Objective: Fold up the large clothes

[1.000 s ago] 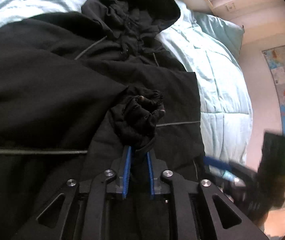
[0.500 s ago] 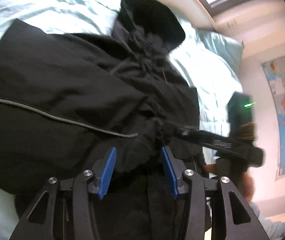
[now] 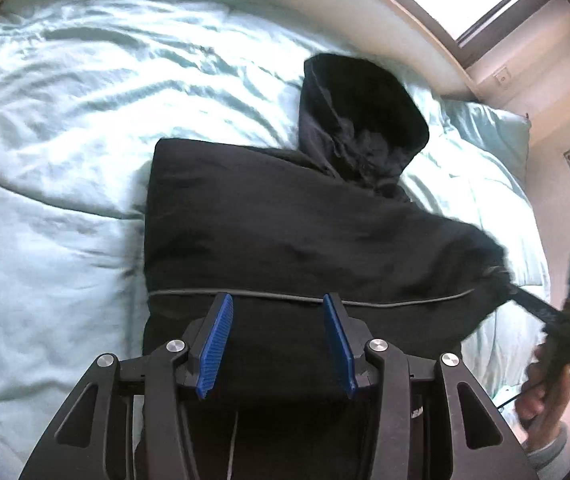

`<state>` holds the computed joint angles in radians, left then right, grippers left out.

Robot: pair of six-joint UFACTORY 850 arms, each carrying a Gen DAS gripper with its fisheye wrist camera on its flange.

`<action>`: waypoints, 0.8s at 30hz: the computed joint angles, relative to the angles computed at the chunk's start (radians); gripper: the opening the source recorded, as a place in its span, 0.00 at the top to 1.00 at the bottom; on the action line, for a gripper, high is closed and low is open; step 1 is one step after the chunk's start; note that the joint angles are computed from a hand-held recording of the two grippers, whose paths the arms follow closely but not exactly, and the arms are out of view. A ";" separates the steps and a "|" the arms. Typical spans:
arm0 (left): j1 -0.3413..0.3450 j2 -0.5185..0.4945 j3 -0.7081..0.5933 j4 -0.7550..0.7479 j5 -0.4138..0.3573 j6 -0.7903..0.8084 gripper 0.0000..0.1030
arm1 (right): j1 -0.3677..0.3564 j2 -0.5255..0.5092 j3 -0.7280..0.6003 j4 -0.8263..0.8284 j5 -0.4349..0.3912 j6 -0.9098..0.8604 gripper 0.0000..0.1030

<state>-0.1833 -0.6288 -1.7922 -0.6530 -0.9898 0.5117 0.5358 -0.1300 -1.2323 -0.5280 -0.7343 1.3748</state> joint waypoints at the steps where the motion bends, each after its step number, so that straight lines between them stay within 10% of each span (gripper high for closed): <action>1: -0.008 -0.017 -0.008 0.015 -0.003 -0.008 0.53 | -0.012 0.011 0.019 0.000 -0.019 -0.029 0.68; 7: -0.062 -0.100 -0.019 0.206 0.082 -0.117 0.54 | -0.114 -0.023 0.181 0.071 -0.067 -0.107 0.69; 11: -0.069 -0.095 -0.040 0.235 0.065 -0.146 0.53 | -0.165 0.045 0.302 0.238 0.093 -0.175 0.69; 17: -0.103 -0.049 -0.016 0.262 0.095 -0.092 0.53 | -0.108 0.111 0.212 0.144 0.101 -0.090 0.57; 24: -0.115 -0.059 -0.015 0.238 0.096 -0.104 0.53 | -0.077 -0.120 0.005 0.174 0.043 -0.231 0.50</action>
<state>-0.2985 -0.6873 -1.8072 -0.4155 -0.8940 0.4072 0.4592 -0.2503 -1.2275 -0.3545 -0.6909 1.1434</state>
